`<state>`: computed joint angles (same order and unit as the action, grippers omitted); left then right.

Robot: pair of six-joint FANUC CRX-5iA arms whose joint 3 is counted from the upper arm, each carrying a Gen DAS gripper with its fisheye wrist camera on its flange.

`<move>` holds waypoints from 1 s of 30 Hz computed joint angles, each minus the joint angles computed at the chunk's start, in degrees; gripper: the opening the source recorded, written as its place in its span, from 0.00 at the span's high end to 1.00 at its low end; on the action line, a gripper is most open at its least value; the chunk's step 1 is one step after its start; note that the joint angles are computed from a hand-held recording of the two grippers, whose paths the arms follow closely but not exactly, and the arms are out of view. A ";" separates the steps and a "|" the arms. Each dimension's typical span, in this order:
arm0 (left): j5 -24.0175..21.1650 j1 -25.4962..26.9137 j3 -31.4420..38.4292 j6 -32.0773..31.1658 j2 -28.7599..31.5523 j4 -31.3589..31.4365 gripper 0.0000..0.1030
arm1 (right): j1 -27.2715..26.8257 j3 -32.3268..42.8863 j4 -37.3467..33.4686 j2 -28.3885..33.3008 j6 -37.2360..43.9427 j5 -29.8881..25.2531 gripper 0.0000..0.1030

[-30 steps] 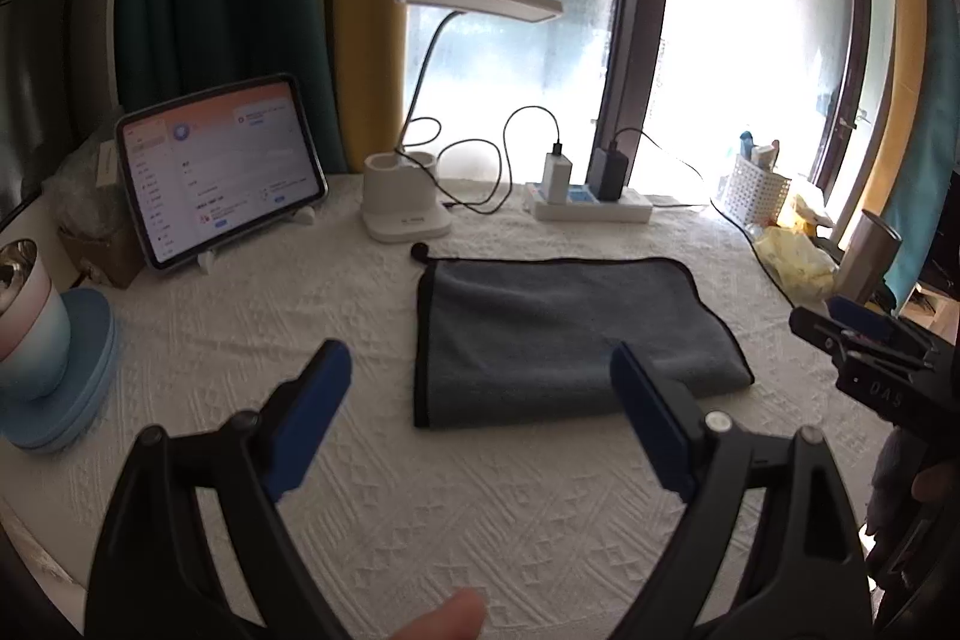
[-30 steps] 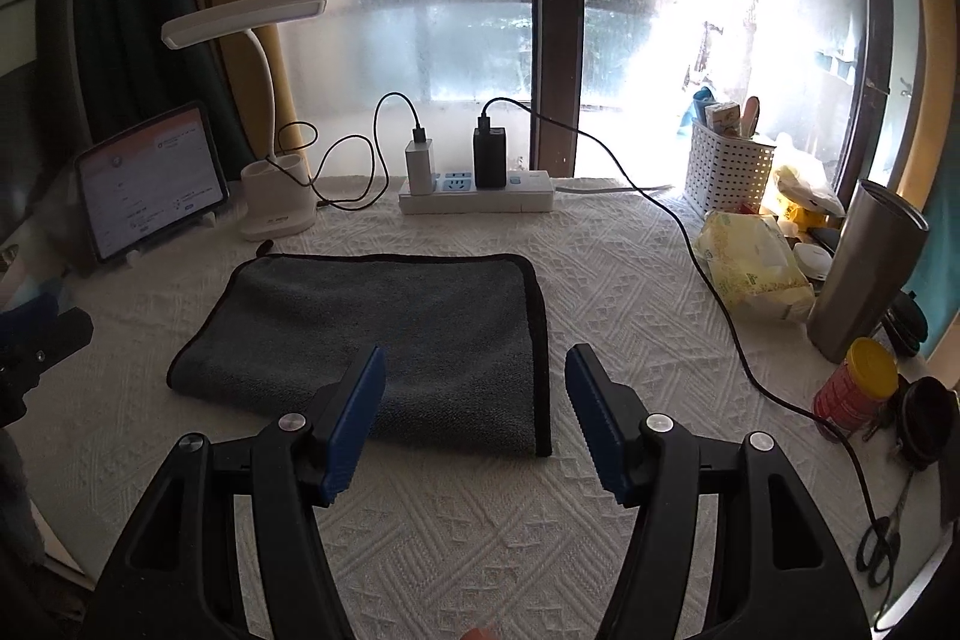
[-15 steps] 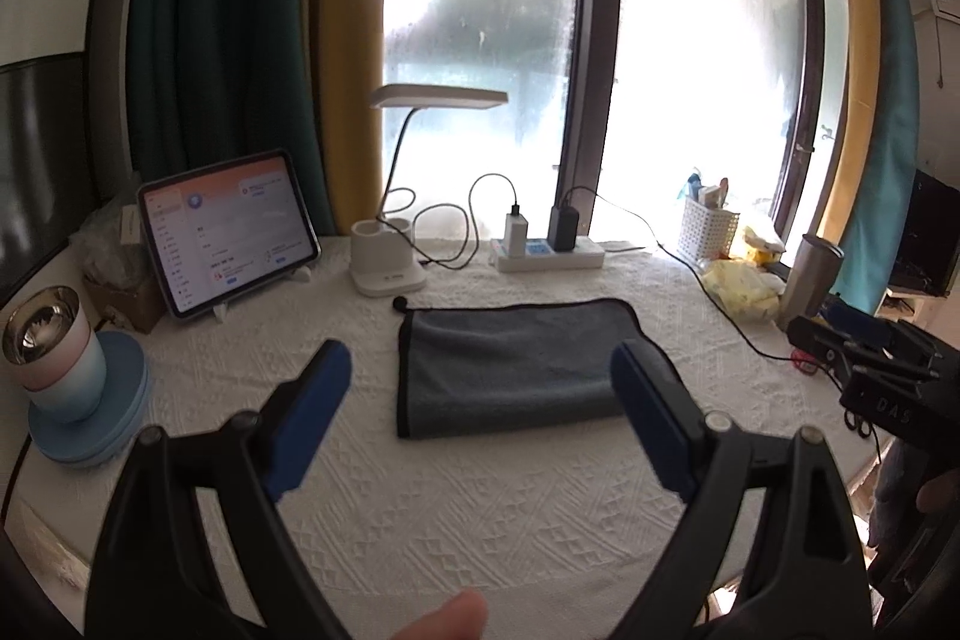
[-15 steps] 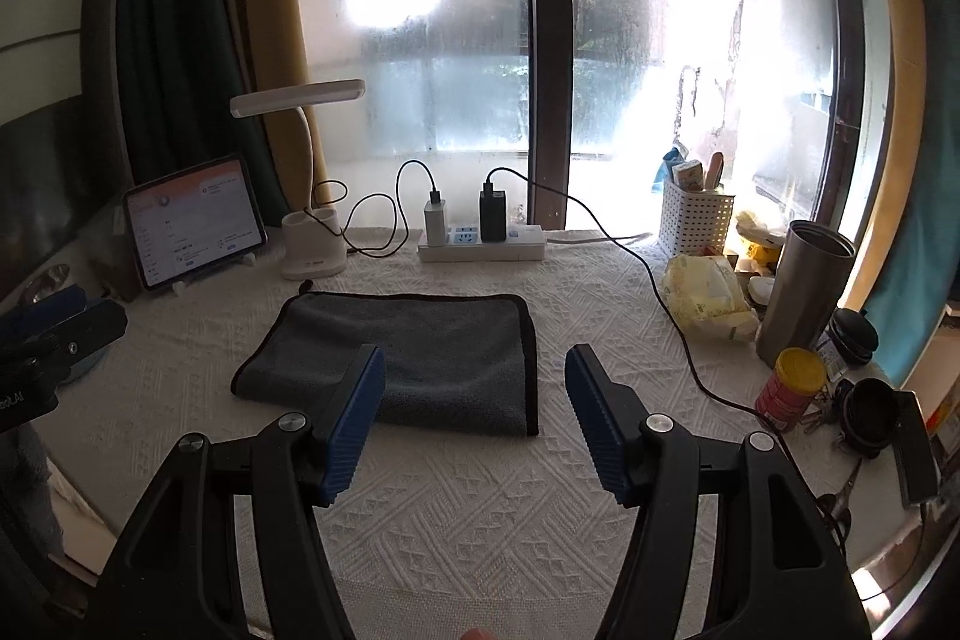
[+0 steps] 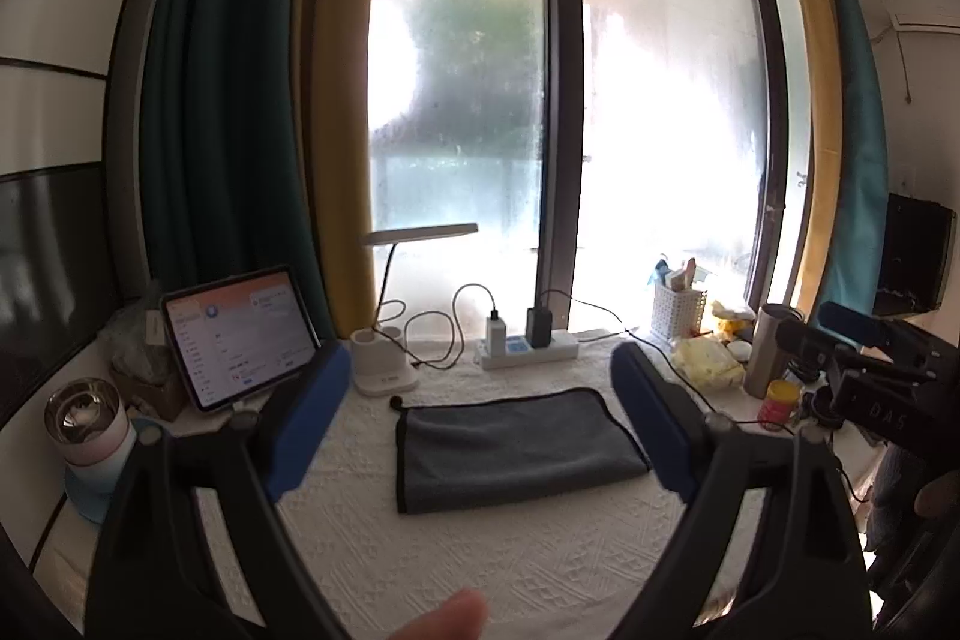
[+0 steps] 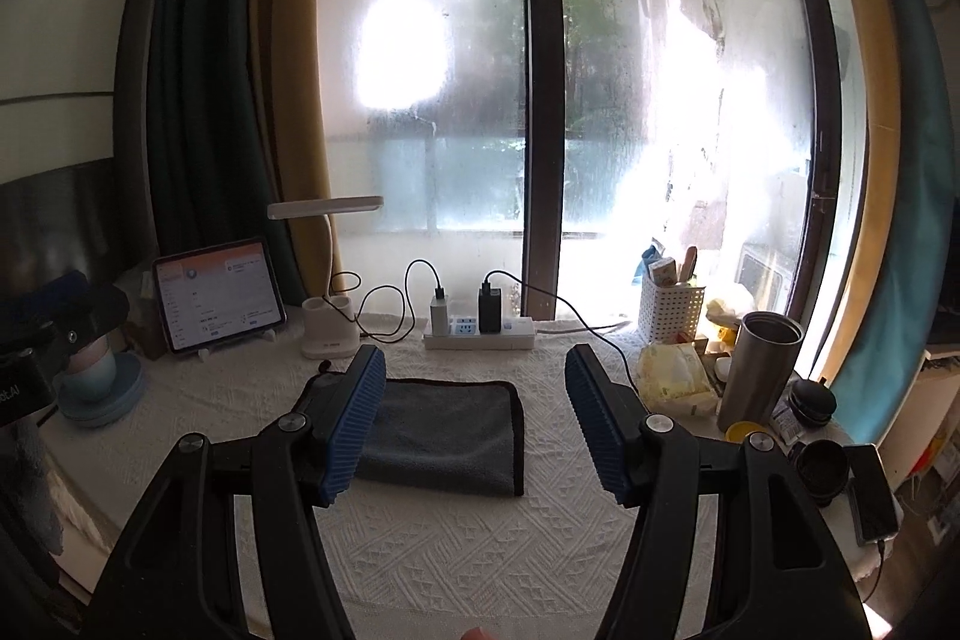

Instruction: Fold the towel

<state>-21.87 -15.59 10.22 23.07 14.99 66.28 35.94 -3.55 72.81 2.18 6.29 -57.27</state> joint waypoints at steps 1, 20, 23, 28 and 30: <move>0.58 -0.36 -0.42 -1.74 -0.39 1.60 0.13 | 0.16 0.08 0.92 -0.03 -0.43 0.03 0.36; 7.35 -3.05 -2.22 -14.04 -3.15 16.21 0.13 | 1.83 0.75 9.56 -1.67 -2.14 -1.19 0.34; 6.29 -2.09 -1.45 -10.04 -2.67 12.21 0.13 | 1.82 0.78 9.22 -1.54 -1.76 -0.66 0.32; 6.34 -1.75 -0.93 -7.20 -2.08 9.56 0.13 | 1.29 0.90 8.23 -1.22 -1.16 0.21 0.30; 6.14 -1.55 -0.54 -5.54 -1.76 7.80 0.13 | 1.21 0.93 7.97 -1.25 -1.12 0.21 0.30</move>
